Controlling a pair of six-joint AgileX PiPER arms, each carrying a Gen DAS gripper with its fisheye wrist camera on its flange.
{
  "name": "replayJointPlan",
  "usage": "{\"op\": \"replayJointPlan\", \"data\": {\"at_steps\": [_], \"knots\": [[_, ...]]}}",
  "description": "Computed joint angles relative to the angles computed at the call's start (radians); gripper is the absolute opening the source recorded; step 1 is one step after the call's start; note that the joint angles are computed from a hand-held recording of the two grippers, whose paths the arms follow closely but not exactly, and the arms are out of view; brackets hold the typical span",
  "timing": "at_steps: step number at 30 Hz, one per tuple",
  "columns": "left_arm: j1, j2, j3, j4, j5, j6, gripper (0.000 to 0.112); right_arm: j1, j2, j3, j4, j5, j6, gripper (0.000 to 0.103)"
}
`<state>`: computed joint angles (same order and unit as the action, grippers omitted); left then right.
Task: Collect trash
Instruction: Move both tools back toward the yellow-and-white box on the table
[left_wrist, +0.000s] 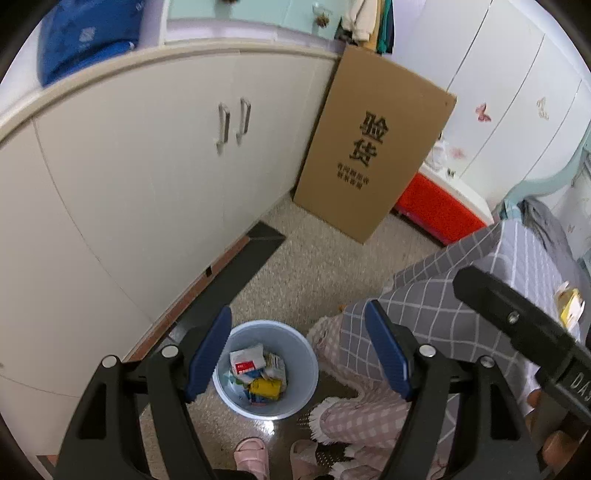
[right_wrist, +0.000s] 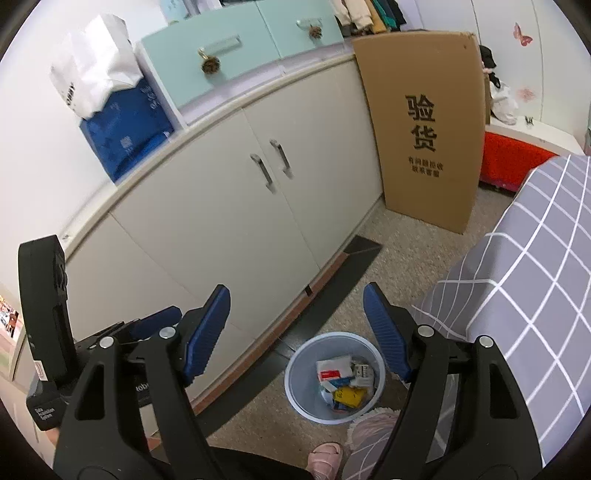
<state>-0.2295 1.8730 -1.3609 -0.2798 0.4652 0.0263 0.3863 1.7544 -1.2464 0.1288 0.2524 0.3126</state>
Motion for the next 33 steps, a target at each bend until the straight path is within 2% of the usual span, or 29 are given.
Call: {"op": "replayJointPlan", "data": {"at_steps": [5, 10, 13, 15, 17, 20, 23, 27, 30, 33], "knots": [[-0.048, -0.125, 0.075, 0.177, -0.075, -0.199, 0.073, -0.003, -0.145, 0.088, -0.044, -0.036, 0.043, 0.074], [-0.142, -0.231, 0.109, 0.350, -0.111, -0.379, 0.076, -0.040, -0.328, 0.197, -0.422, -0.016, 0.413, 0.075], [-0.221, -0.245, 0.079, 0.378, -0.102, -0.418, 0.078, -0.124, -0.460, 0.283, -0.456, 0.007, 0.443, 0.075], [-0.274, -0.230, 0.044, 0.366, -0.095, -0.419, 0.078, -0.203, -0.536, 0.334, -0.349, 0.015, 0.326, 0.075], [-0.340, -0.201, -0.010, 0.338, -0.078, -0.403, 0.078, -0.311, -0.608, 0.377, -0.169, 0.030, 0.126, 0.075], [-0.441, -0.142, -0.094, 0.375, -0.053, -0.444, 0.078, -0.511, -0.700, 0.440, 0.102, 0.068, -0.174, 0.075], [-0.525, -0.054, -0.217, 0.325, -0.015, -0.375, 0.078, -0.755, -0.741, 0.471, 0.373, 0.147, -0.474, 0.075], [-0.630, 0.088, -0.411, 0.363, 0.055, -0.355, 0.078, -1.057, -0.710, 0.488, 0.682, 0.268, -0.871, 0.075], [-0.686, 0.224, -0.613, 0.379, 0.161, -0.346, 0.078, -1.162, -0.657, 0.484, 0.760, 0.302, -1.010, 0.075], [-0.728, 0.407, -0.913, 0.366, 0.320, -0.306, 0.078, -1.227, -0.588, 0.470, 0.825, 0.319, -1.110, 0.075]]}}
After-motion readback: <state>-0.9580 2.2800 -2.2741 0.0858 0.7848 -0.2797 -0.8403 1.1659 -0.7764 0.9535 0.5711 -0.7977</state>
